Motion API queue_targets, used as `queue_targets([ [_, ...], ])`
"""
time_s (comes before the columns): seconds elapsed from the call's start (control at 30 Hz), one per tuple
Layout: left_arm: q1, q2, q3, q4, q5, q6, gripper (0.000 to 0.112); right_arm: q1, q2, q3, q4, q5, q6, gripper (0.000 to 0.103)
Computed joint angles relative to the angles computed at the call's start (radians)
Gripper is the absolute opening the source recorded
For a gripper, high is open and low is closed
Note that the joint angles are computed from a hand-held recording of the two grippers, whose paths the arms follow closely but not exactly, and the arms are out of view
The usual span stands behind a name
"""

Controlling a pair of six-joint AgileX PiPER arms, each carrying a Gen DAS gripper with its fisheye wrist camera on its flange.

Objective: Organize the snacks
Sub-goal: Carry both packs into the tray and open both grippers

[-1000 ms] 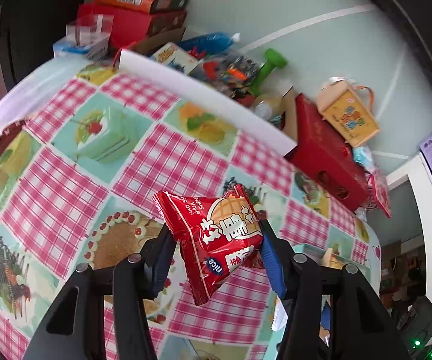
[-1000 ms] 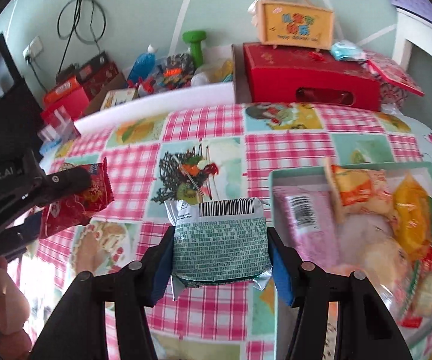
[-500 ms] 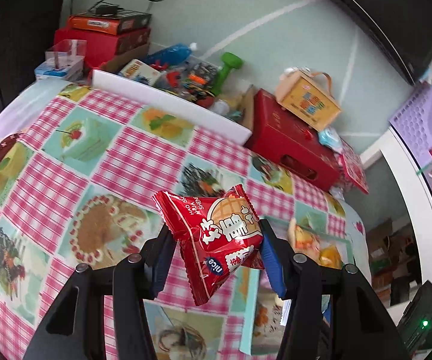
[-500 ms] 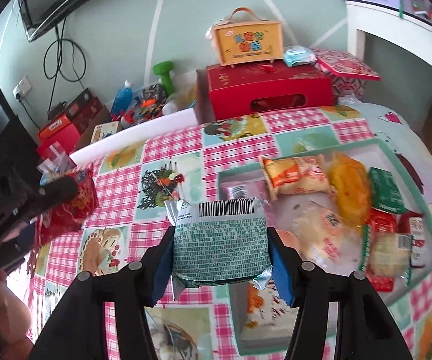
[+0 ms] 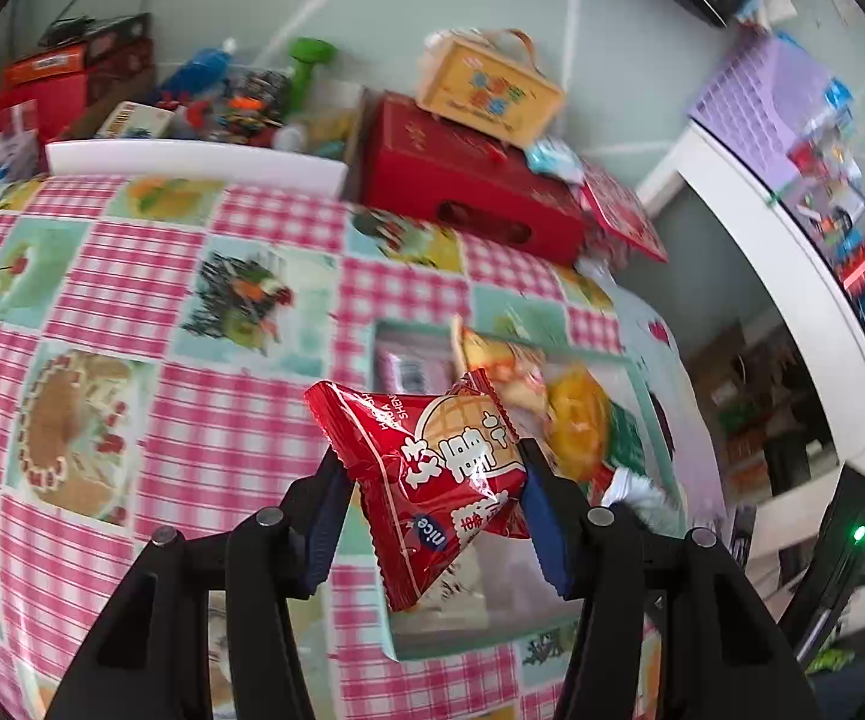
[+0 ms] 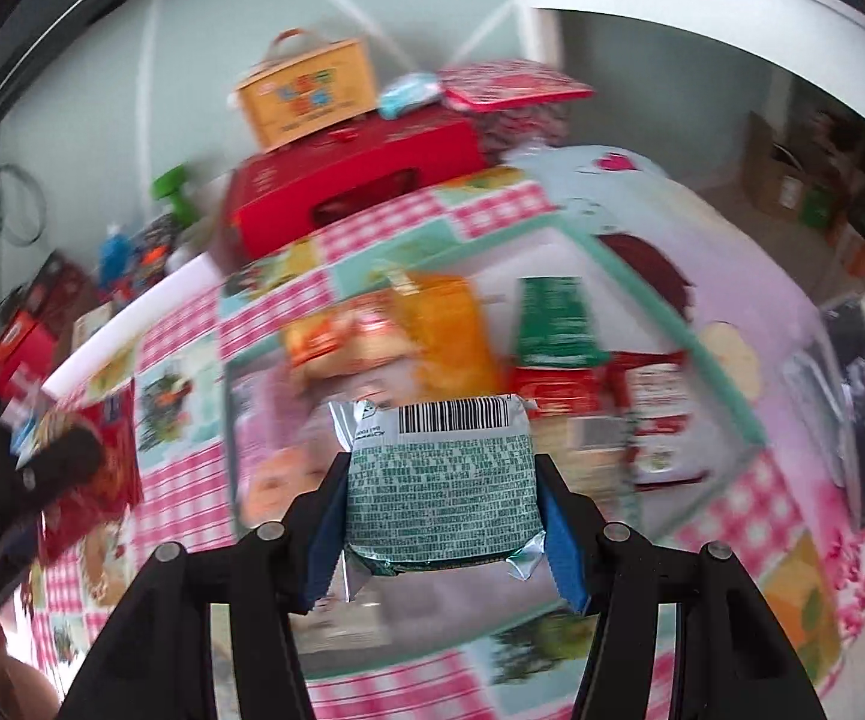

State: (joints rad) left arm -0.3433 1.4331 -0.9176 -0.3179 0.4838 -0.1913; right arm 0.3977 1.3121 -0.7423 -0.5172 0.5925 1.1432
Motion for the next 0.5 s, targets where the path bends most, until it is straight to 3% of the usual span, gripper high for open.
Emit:
queue_targets([
  [0.5, -0.119, 0.055, 0.002, 0.012, 0.022, -0.038, 0.056, -0.073, -0.047, 0.012, 0.08, 0.0, -0.097, 0.061],
])
